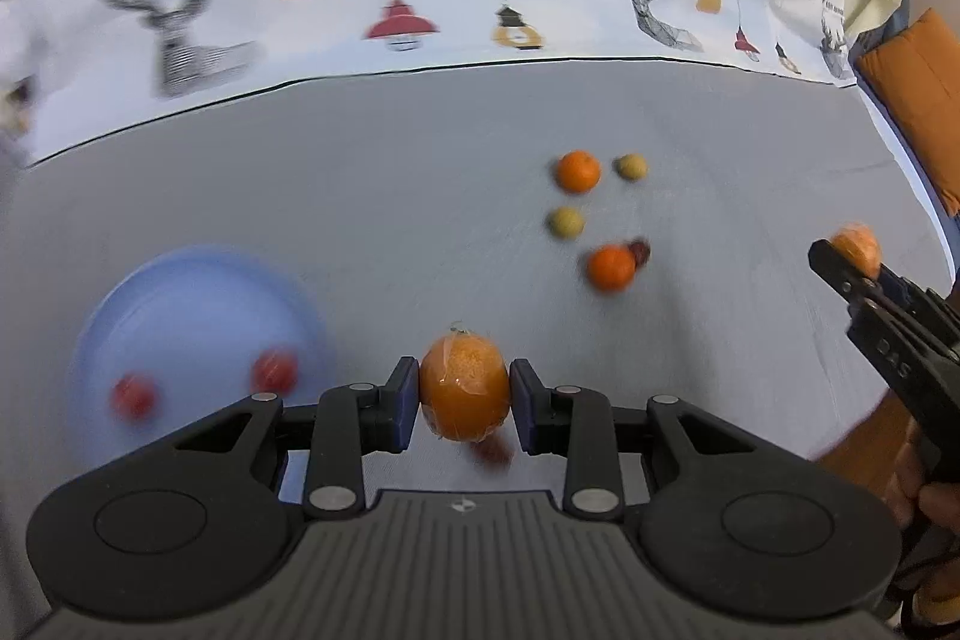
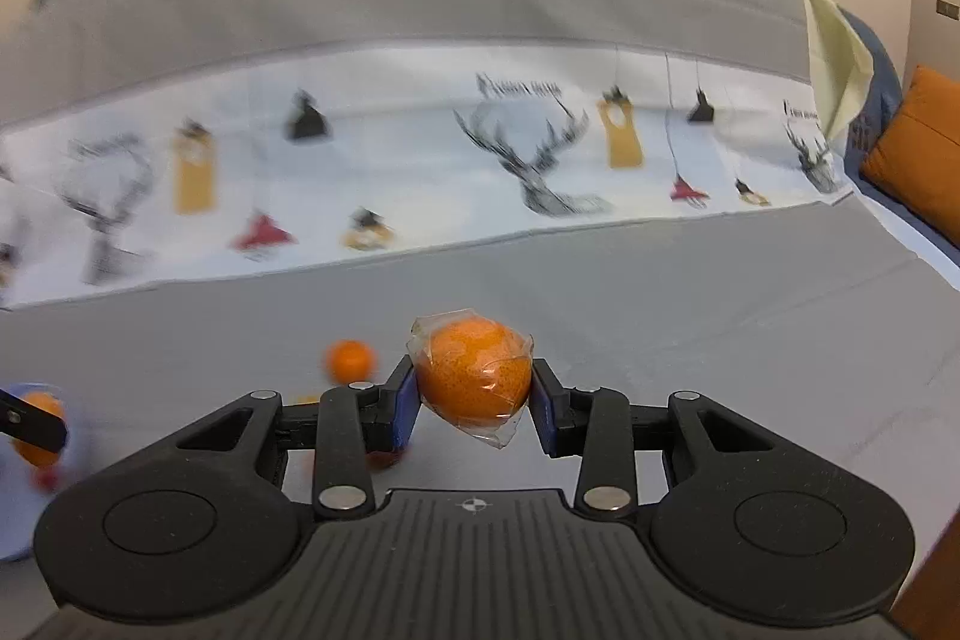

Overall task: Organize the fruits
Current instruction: 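Carry both mandarins over the blue plate with both tools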

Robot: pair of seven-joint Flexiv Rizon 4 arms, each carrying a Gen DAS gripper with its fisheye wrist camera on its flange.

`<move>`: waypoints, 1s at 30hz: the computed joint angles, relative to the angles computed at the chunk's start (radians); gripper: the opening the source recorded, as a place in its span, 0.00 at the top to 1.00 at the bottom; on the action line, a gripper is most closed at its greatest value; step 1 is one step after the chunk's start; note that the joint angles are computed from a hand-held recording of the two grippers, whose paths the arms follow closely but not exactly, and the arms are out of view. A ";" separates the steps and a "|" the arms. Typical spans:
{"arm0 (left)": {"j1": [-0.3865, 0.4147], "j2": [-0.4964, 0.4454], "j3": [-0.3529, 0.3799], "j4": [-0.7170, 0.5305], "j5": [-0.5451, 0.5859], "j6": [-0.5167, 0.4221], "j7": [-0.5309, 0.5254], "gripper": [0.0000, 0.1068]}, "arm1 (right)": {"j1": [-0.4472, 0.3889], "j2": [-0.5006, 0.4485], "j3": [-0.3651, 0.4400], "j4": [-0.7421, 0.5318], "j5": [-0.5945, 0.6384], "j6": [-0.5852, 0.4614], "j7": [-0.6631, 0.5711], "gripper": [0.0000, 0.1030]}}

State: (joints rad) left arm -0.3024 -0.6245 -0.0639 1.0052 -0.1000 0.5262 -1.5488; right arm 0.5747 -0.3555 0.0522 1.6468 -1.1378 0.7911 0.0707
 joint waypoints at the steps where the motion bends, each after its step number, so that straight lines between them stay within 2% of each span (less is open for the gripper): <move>1: 0.004 0.059 0.006 0.078 -0.001 0.020 -0.005 0.67 | 0.014 0.022 0.012 0.013 -0.007 -0.003 0.014 0.62; 7: 0.049 0.338 0.027 0.423 -0.016 0.078 -0.024 0.67 | 0.087 0.064 0.092 -0.011 0.053 0.023 0.021 0.62; 14: 0.098 0.570 0.042 0.690 -0.029 0.151 -0.021 0.67 | 0.206 0.049 0.125 -0.087 0.086 0.025 -0.031 0.62; 21: 0.131 0.722 0.049 0.859 -0.041 0.249 -0.003 0.67 | 0.302 0.015 0.120 -0.159 0.072 -0.006 -0.133 0.62; 30: 0.153 0.818 0.063 0.960 -0.115 0.314 0.022 0.67 | 0.370 -0.015 0.102 -0.234 0.063 -0.052 -0.228 0.62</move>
